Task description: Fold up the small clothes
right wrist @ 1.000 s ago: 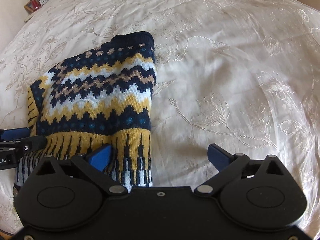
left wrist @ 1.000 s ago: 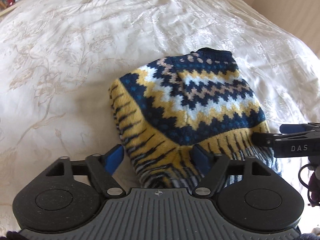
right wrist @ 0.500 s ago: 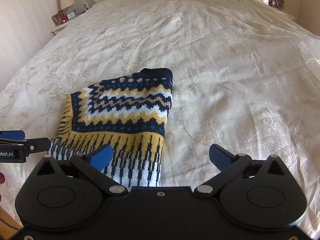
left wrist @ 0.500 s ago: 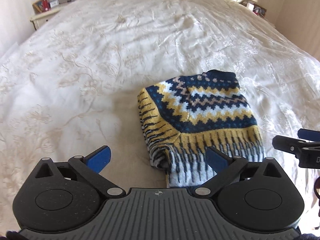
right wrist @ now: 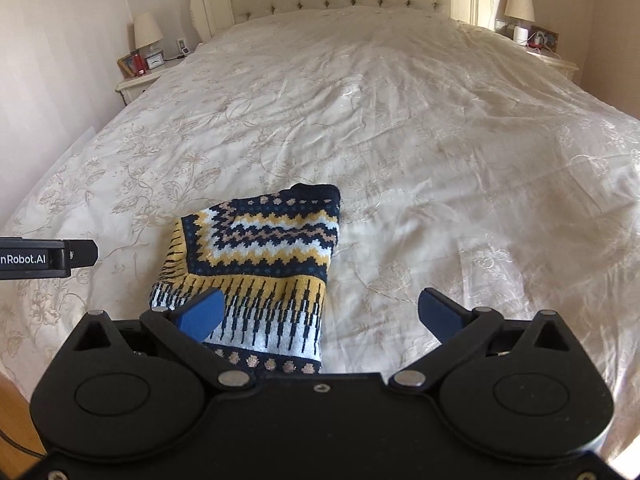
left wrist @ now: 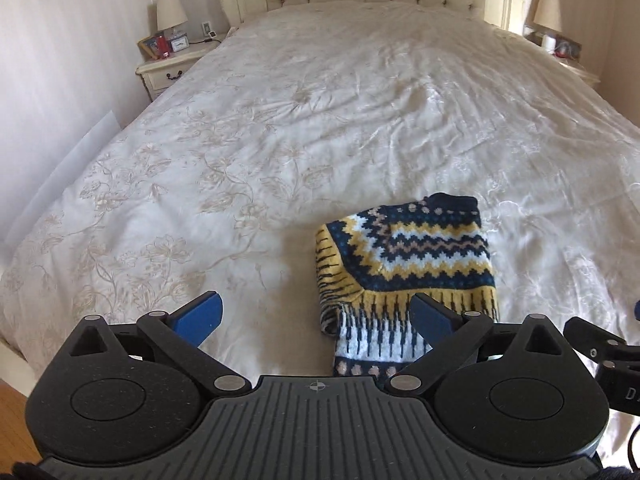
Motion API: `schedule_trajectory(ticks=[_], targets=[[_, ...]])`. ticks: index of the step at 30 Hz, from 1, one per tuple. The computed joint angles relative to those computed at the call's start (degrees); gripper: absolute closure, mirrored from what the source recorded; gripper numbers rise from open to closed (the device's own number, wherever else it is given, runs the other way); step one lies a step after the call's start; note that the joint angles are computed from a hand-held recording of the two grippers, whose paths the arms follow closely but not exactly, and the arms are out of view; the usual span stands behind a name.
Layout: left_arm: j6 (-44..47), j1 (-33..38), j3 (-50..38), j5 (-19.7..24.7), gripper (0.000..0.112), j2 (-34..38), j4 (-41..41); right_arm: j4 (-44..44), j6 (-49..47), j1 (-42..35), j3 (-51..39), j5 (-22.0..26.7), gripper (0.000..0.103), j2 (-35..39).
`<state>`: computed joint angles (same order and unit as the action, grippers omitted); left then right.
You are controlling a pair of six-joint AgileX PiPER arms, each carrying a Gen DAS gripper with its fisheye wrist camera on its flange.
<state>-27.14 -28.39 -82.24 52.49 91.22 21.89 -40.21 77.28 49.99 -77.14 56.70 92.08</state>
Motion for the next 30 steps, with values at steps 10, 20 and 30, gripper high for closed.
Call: schedule_trajectory(ticks=[10,20,30], targets=[[0.0,-1.2,3.9,3.3,0.012,-4.9,-5.0,3.8,-1.5,3.1,-2.8,7.9,0.001,-1.4],[-0.2,-2.7,6.6,6.0,0.018,-6.2,-3.8,7.6,-0.5,4.8,-2.3,7.7,0.001,-1.8],[1.8,-1.7,7.3,7.6,0.018,-5.9,-6.2,8.7,0.1,5.1,-3.4,9.8,0.001,-0.6]])
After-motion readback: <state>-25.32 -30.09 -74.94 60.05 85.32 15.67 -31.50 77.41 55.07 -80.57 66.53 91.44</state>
